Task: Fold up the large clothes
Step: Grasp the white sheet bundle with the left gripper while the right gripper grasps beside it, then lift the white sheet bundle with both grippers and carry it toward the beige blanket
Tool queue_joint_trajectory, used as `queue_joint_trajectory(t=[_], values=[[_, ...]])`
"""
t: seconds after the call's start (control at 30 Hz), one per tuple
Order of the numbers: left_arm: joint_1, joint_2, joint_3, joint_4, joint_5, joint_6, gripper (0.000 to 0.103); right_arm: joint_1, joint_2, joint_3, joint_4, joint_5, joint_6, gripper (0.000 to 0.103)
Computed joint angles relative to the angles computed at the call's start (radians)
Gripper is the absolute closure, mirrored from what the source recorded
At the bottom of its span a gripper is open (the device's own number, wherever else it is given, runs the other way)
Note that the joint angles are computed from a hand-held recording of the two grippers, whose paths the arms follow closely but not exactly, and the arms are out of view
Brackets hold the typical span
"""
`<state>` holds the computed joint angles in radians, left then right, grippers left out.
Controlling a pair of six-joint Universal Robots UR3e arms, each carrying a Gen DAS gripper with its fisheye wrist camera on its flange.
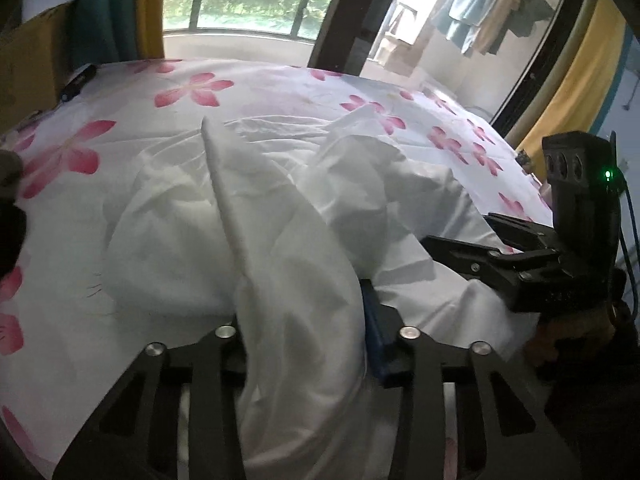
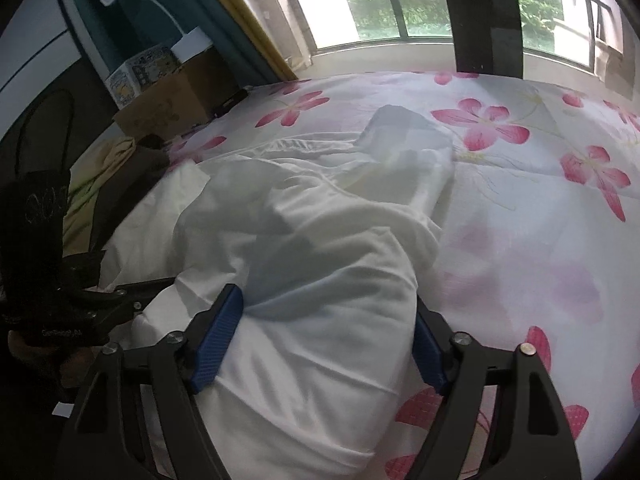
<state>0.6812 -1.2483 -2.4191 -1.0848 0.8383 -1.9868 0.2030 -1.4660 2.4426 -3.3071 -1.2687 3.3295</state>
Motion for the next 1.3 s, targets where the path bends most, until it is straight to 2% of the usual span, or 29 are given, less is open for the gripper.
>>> queue_joint_trajectory(t=[0.07, 0.13, 0.33, 0.47, 0.67, 0.9, 1.3], values=[[0.002, -0.003, -0.003, -0.002, -0.013, 0.000, 0.068, -0.021, 0.000, 0.021, -0.025, 0.032, 0.004, 0.042], [0.013, 0.003, 0.000, -0.031, -0.026, 0.012, 0.072, -0.044, 0.002, 0.044, -0.057, 0.073, 0.007, 0.060], [0.080, 0.037, 0.045, -0.206, -0.083, 0.095, 0.080, -0.049, -0.043, 0.041, -0.043, 0.104, -0.014, 0.077], [0.103, 0.072, 0.056, -0.264, -0.105, 0.123, 0.081, -0.008, -0.078, -0.001, -0.012, 0.067, -0.025, 0.079], [0.194, 0.141, 0.143, -0.495, -0.167, 0.252, 0.082, 0.023, -0.117, -0.048, 0.000, 0.037, -0.025, 0.080], [0.287, 0.156, 0.245, -0.658, -0.207, 0.372, 0.082, 0.101, -0.083, -0.187, 0.010, -0.019, -0.013, 0.080], [0.429, 0.087, 0.403, -0.728, -0.264, 0.474, 0.082, 0.240, 0.145, -0.517, -0.015, -0.065, 0.025, 0.080]])
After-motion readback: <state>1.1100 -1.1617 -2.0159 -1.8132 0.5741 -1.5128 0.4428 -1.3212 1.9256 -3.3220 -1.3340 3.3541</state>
